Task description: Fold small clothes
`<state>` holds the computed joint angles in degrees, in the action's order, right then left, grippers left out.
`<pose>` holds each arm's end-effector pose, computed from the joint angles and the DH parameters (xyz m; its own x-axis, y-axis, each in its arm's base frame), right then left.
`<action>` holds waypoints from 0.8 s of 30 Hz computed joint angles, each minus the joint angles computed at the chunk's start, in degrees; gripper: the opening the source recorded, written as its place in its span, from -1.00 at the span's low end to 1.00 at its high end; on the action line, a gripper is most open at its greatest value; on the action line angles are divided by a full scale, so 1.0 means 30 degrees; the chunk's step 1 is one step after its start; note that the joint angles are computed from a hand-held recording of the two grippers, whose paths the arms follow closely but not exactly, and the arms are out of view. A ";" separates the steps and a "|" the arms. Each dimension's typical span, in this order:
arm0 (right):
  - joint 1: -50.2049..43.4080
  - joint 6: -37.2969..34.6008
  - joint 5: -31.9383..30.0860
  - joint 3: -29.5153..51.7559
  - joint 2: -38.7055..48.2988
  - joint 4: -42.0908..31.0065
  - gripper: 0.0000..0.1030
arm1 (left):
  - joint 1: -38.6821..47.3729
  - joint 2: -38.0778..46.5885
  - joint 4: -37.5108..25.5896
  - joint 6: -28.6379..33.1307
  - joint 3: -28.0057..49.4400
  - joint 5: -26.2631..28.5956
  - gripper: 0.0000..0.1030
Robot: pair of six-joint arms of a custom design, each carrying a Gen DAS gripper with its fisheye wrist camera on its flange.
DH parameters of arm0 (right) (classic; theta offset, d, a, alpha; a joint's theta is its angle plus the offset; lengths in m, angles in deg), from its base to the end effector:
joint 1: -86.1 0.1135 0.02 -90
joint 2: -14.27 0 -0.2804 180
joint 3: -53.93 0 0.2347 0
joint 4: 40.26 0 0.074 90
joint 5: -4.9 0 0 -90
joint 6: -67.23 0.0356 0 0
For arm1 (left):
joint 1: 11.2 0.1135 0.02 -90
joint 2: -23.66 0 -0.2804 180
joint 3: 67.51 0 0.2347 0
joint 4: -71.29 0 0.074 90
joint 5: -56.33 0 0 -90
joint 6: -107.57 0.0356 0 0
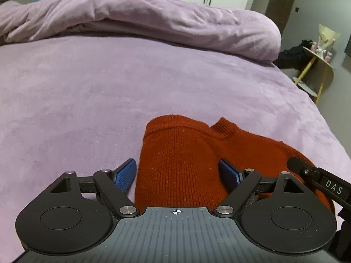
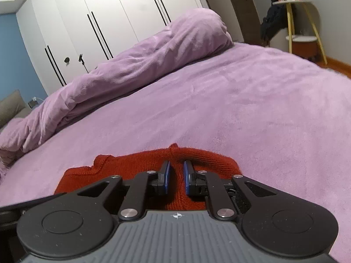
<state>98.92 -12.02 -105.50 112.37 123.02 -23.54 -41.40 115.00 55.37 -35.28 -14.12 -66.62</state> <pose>0.3380 0.0896 0.1390 -0.6216 0.0378 -0.7824 -0.3819 0.8575 0.3448 0.2456 -0.1205 0.1656 -0.5371 -0.4613 -0.7062 -0.4689 0.8592 -0.2047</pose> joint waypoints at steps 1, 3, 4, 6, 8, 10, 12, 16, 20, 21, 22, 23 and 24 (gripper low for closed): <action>0.0094 -0.0040 0.0148 -0.0110 -0.0194 0.0024 -0.79 | 0.0001 -0.0546 -0.0558 -0.0086 -0.0023 0.0285 0.70; 0.0000 0.0046 -0.0038 -0.0467 -0.0988 -0.0469 -0.75 | -0.0164 -0.2391 -0.1666 -0.0383 -0.0552 0.0940 0.69; -0.0150 -0.0003 -0.0241 -0.0602 -0.1666 -0.1271 -0.71 | -0.0464 -0.3495 -0.2124 -0.0544 -0.1003 0.0951 0.68; -0.0740 -0.0488 -0.0996 -0.1560 -0.3851 -0.3080 -0.70 | -0.1553 -0.5799 -0.3365 -0.1257 -0.1939 0.0914 0.63; -0.1584 -0.1645 -0.2136 -0.3116 -0.6344 -0.4401 -0.66 | -0.3350 -0.7927 -0.4581 -0.2069 -0.2965 0.0458 0.63; -0.2879 -0.4064 -0.3689 -0.5032 -0.9178 -0.6101 -0.66 | -0.5532 -0.8843 -0.5973 -0.3806 -0.3584 -0.0181 0.64; -0.3936 -0.6606 -0.3558 -0.6765 -1.1592 -0.7669 -0.66 | -0.7368 -0.9057 -0.6706 -0.5695 -0.4205 -0.0299 0.65; -0.6959 -1.1100 -0.4320 -0.7203 -1.4257 -1.1611 -0.63 | -0.8360 -1.1952 -0.8644 -0.6636 -0.4789 0.0437 0.65; -1.0243 -1.2437 -0.6505 -0.3799 -1.2124 -1.6073 -0.01 | -0.4508 -1.5501 -0.8200 -0.4516 -0.5436 0.3936 0.62; -1.0841 -1.2172 -0.7382 -0.3081 -1.1232 -1.6575 0.09 | -0.2972 -1.5889 -0.7096 -0.3918 -0.5866 0.5383 0.62; -1.1370 -1.1762 -0.8475 -0.1977 -0.9784 -1.7372 0.16 | -0.1040 -1.6043 -0.5542 -0.3248 -0.6495 0.7291 0.62; -1.1607 -1.1370 -0.9553 -0.0616 -0.7973 -1.8406 0.28 | 0.0258 -1.5575 -0.4396 -0.2876 -0.6800 0.8501 0.62; -1.1647 -1.1133 -1.0261 0.0403 -0.6488 -1.9266 0.29 | 0.1121 -1.4588 -0.3183 -0.2591 -0.6909 0.9227 0.62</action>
<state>63.98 -45.42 -136.28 113.58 103.55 -81.34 -38.04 71.24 45.82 -43.06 -34.85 -38.94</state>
